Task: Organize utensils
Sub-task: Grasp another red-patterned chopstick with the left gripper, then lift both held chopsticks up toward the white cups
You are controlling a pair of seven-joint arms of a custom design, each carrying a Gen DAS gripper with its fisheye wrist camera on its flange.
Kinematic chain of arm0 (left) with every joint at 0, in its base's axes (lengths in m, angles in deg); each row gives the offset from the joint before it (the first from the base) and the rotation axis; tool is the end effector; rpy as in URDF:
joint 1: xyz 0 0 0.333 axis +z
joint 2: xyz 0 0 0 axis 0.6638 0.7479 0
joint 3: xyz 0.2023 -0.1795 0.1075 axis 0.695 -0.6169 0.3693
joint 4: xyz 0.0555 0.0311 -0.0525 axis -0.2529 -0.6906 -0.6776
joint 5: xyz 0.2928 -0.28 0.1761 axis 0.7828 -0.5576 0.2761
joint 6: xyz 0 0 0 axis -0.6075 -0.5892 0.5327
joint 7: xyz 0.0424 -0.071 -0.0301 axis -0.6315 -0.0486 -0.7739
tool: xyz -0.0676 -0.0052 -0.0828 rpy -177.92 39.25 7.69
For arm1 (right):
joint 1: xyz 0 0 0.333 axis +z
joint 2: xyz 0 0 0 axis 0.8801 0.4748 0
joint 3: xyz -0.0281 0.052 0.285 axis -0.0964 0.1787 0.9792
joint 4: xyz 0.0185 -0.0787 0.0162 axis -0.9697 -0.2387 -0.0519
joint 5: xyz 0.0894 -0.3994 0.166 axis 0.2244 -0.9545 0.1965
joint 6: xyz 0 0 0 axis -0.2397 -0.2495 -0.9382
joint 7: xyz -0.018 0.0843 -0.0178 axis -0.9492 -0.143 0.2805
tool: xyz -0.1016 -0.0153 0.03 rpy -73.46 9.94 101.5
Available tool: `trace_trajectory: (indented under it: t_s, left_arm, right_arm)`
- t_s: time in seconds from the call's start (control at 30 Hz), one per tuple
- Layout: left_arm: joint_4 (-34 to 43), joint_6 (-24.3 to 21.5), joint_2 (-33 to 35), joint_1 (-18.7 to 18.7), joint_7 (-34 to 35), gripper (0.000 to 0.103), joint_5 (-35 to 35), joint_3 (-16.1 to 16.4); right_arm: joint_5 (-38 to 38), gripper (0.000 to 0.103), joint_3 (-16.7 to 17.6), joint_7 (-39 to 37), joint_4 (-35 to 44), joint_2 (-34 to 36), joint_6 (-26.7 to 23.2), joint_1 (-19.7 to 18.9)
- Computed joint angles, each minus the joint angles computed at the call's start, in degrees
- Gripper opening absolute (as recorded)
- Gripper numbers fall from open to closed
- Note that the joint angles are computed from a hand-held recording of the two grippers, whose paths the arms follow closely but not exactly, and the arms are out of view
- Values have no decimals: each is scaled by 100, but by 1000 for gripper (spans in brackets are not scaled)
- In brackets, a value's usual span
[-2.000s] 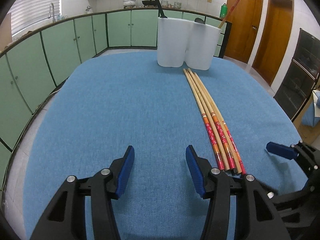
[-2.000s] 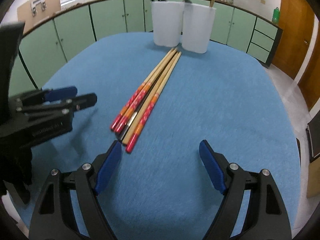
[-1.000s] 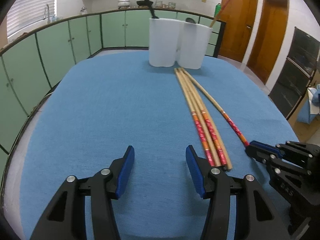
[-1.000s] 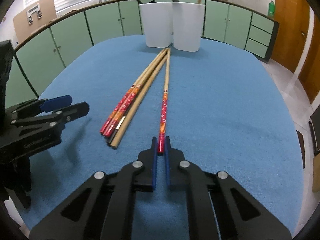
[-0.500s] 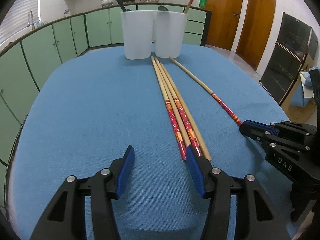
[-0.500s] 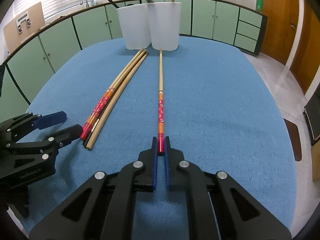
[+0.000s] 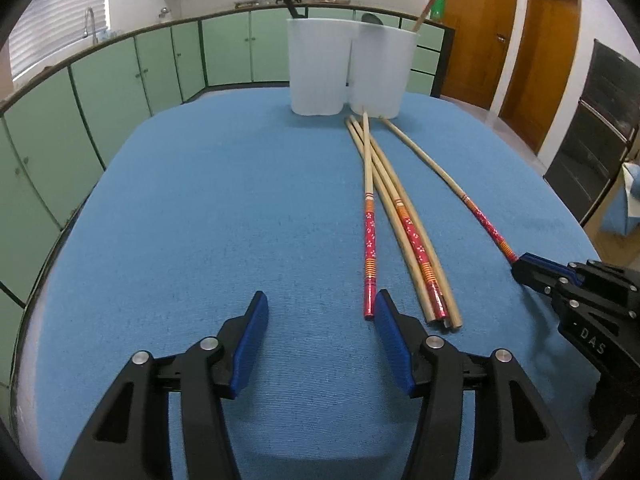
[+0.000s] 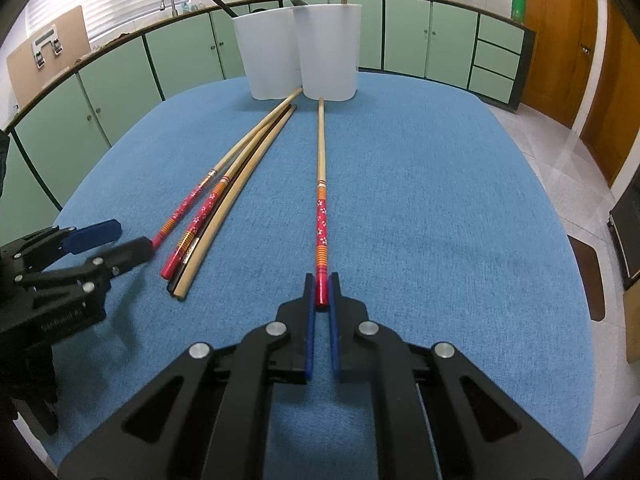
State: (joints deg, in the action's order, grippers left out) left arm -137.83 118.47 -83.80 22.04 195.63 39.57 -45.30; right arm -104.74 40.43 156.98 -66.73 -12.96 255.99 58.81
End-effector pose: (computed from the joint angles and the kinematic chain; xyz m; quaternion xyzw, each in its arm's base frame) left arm 0.4970 -0.1234 0.3697 -0.4789 0.8112 -0.3003 0.1496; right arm 0.4154 0.1954 0.3337 -0.6089 0.7187 -0.2368 0.2380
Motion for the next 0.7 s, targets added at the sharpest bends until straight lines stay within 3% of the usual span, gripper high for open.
trace_trajectory:
  t_s: [0.17, 0.37, 0.43, 0.5, 0.6, 0.7]
  left_arm:
    - [-19, 55, 32, 75, -185, 56, 371, -155]
    - [66, -4, 102, 34, -275, 55, 398, -123]
    - [64, 0, 98, 10, -215, 47, 348, -107]
    - [53, 4, 79, -38, -112, 28, 243, -72]
    - [65, -65, 64, -100, 12, 8, 78, -33]
    - [58, -36, 64, -54, -29, 6, 97, -111]
  right_arm:
    - [-39, 7, -12, 9, 26, 26, -16, 14]
    - [-2, 7, -61, -3, 6, 35, 48, 45]
    - [31, 7, -75, -35, -14, 23, 72, 51]
    - [62, 7, -78, -70, -25, 14, 84, 45]
    - [87, 7, -41, -90, -32, 5, 94, 12]
    - [119, 6, -21, -107, -47, 7, 147, -19]
